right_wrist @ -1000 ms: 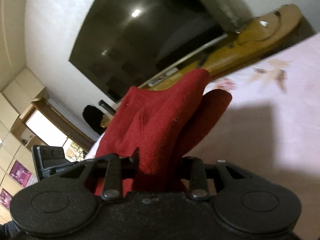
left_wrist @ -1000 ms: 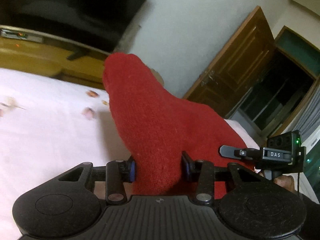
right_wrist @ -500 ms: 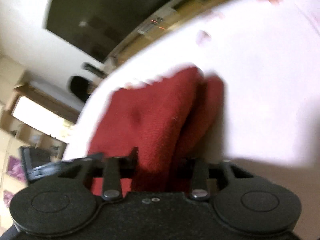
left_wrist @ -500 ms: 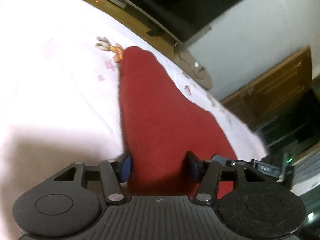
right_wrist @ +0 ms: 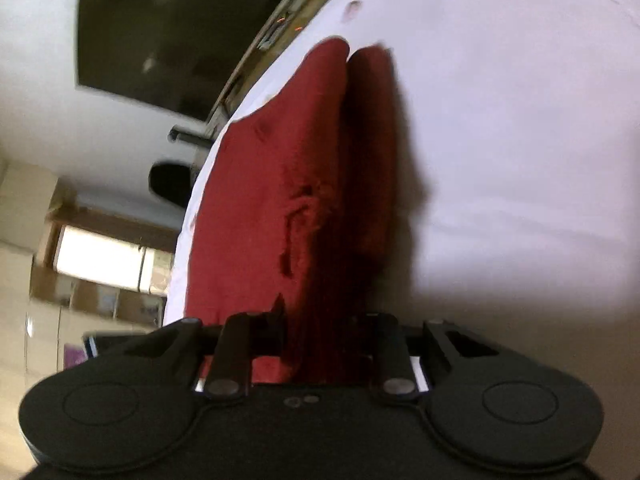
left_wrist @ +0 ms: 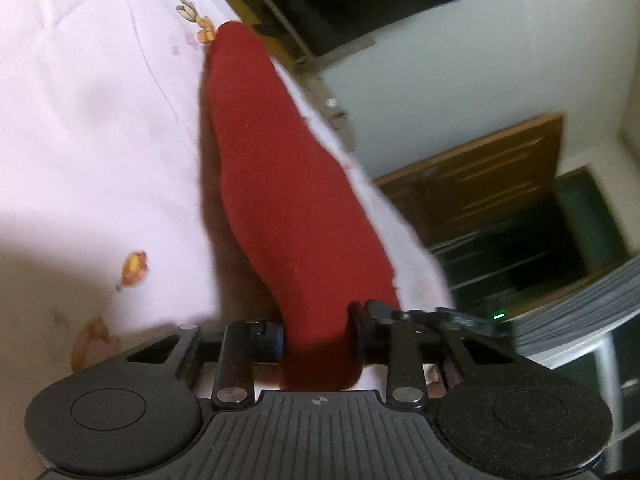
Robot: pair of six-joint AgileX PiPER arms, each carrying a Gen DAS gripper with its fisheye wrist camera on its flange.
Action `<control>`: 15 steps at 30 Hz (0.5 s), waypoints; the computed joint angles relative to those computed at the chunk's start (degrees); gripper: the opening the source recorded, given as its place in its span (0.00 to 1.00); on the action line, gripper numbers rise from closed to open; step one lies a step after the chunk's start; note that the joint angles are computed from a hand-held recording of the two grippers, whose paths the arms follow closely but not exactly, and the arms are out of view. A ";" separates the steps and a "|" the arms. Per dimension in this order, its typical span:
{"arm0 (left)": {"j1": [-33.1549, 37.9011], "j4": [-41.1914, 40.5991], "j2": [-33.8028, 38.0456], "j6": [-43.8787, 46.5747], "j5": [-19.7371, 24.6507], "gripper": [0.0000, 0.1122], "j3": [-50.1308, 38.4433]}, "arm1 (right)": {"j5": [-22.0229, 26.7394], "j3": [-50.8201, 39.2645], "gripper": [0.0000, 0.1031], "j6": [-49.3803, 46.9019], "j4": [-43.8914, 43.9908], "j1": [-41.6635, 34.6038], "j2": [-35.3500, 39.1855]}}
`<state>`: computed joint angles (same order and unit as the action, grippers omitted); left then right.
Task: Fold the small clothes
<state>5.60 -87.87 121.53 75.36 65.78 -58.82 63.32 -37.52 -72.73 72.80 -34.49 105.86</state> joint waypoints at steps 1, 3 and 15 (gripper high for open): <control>0.64 2.37 -0.51 -1.01 -1.05 0.27 0.12 | 1.56 0.31 0.21 2.04 -0.64 -1.70 -1.08; 1.93 8.52 -2.87 -0.18 -7.11 0.25 1.30 | -0.57 1.45 0.27 6.31 -4.51 -3.16 -4.87; -16.23 -0.62 -11.68 5.70 -38.98 0.59 -9.53 | -25.19 -0.64 0.35 -14.31 14.70 14.55 -18.93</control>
<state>-10.63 -88.49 109.84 81.06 26.80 -68.35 38.12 -38.16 -87.04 87.50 -19.95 86.92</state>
